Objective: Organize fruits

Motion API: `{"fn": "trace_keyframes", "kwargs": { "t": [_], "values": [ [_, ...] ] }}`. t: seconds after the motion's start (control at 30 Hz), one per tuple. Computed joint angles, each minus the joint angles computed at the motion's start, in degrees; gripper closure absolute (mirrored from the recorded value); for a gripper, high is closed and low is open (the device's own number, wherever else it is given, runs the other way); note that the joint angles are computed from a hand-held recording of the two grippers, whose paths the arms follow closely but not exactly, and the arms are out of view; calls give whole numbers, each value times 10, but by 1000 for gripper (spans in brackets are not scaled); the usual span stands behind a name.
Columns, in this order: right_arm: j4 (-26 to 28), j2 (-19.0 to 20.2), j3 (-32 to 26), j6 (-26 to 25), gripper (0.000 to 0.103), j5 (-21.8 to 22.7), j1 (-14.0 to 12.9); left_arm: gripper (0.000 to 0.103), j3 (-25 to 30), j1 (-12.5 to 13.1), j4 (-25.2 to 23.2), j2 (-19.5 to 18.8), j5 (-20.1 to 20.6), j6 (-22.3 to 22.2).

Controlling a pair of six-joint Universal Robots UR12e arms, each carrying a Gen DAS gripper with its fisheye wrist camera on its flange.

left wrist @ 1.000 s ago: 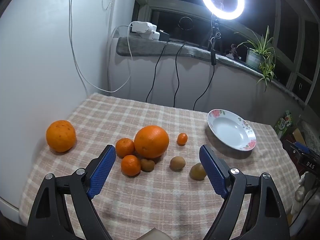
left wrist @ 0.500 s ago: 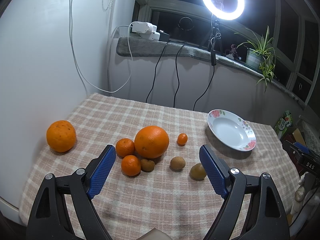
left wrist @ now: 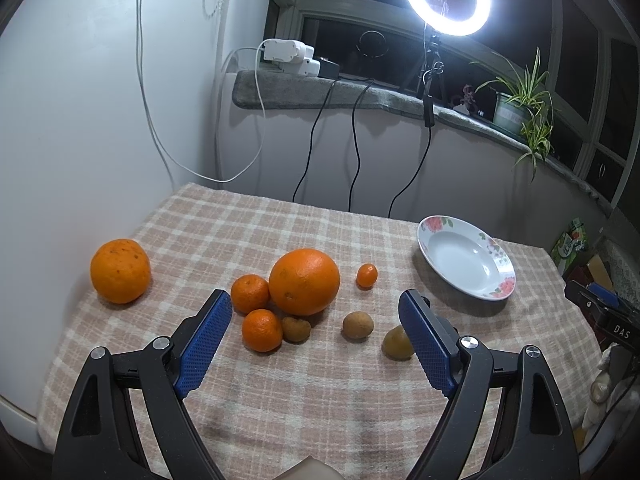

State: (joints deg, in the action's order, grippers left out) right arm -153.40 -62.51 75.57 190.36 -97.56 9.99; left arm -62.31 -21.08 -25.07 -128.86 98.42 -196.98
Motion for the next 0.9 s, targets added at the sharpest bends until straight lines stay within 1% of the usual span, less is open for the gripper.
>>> {"fn": "trace_keyframes", "kwargs": {
  "t": [0.13, 0.37, 0.43, 0.47, 0.53, 0.67, 0.77, 0.9],
  "values": [
    [9, 5, -6, -7, 0, 6, -1, 17, 4, 2, -6, -3, -1, -2],
    [9, 21, -27, -30, 0, 34, -1, 17, 10, 7, -17, -9, -9, -6],
    [24, 27, -38, -35, 0, 53, -2, 18, 12, 8, -21, -11, -15, -7],
    [18, 29, -40, -30, 0, 70, -4, 18, 14, 9, -23, -12, -18, -8],
    [25, 36, -51, -32, 0, 95, -5, 18, 15, 12, -27, -13, -25, -12],
    [40, 55, -80, -54, 0, 123, -4, 19, 20, 18, -35, -17, -46, -23],
    [68, 69, -106, -64, 0, 152, -4, 19, 25, 22, -41, -21, -60, -27],
    [106, 89, -143, -77, 0, 194, -4, 24, 34, 26, -53, -28, -78, -30]
  ]
}}
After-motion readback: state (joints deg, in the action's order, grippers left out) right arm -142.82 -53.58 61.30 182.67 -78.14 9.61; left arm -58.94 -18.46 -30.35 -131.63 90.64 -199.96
